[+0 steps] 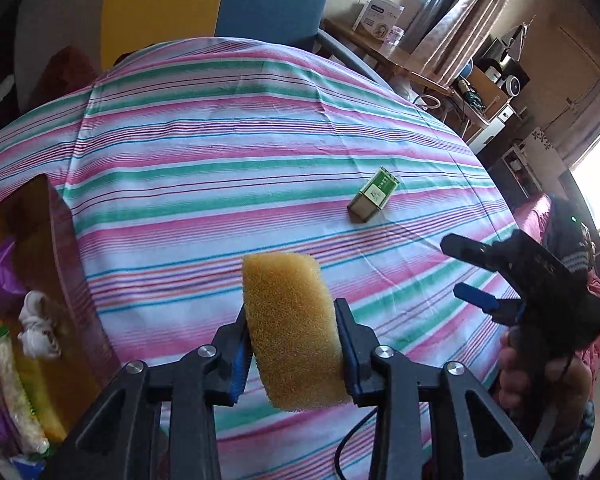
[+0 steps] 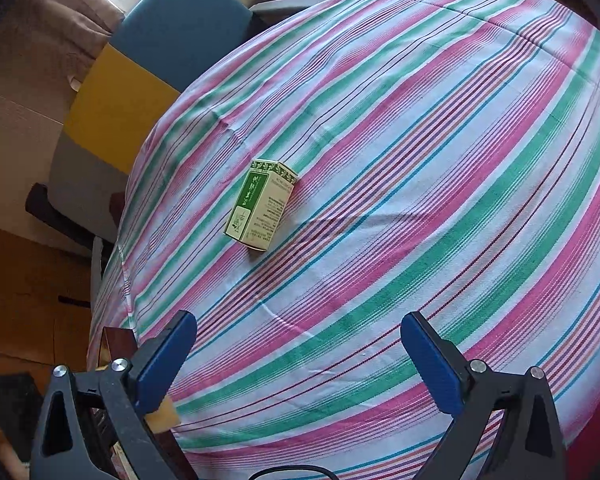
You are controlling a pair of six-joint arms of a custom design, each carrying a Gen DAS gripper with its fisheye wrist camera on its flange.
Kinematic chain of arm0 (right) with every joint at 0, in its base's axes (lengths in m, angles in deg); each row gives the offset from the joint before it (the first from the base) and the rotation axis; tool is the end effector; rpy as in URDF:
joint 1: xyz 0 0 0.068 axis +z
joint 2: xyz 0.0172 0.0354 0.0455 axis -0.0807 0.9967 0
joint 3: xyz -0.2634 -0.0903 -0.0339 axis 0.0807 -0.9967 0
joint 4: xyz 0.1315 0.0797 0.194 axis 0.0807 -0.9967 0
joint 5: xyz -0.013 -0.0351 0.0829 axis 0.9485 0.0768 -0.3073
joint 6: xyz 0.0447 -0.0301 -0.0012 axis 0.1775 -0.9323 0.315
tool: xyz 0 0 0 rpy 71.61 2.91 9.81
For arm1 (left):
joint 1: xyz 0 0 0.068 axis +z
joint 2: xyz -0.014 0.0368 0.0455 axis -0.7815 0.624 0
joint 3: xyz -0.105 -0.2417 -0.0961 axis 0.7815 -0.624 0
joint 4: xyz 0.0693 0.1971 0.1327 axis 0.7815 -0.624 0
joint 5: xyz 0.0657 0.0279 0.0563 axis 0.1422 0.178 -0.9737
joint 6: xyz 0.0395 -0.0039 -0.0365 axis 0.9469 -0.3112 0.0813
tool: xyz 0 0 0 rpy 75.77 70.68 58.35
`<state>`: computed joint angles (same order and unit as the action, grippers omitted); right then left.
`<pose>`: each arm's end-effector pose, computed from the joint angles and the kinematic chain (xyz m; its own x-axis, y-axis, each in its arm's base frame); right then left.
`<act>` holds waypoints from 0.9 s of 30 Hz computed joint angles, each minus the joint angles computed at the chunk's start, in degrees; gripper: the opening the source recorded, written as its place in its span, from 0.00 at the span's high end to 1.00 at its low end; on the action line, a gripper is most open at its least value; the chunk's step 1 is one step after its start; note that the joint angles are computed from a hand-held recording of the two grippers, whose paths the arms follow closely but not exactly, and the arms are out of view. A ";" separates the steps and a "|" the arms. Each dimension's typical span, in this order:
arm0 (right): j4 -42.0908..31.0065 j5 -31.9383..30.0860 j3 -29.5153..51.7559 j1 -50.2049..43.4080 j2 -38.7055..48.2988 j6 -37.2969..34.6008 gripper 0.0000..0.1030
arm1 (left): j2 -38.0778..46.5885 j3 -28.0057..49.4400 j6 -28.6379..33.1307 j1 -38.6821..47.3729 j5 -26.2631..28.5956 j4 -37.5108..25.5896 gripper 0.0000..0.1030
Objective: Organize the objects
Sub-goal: 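Carry the sponge toward the tray while the right tool grasps the green box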
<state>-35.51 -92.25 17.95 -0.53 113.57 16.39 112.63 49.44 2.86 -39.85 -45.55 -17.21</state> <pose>0.3298 0.0368 0.1267 -0.8596 0.4354 -0.2674 0.2399 0.8059 0.5412 0.2752 0.0417 0.1708 -0.8968 -0.0319 -0.4414 0.1143 0.9468 -0.3008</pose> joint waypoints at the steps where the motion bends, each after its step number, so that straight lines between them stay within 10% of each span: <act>1: -0.43 0.66 0.18 0.18 0.07 -0.22 0.00 | -2.15 -1.21 1.45 1.48 0.96 -0.94 0.64; 14: -8.52 7.80 6.31 5.16 3.57 -6.22 0.36 | -16.28 -6.25 23.73 25.72 11.70 -15.27 0.64; 27: -17.73 10.16 31.80 5.55 19.00 -0.25 0.34 | -8.53 0.01 35.75 44.41 15.87 -24.03 0.64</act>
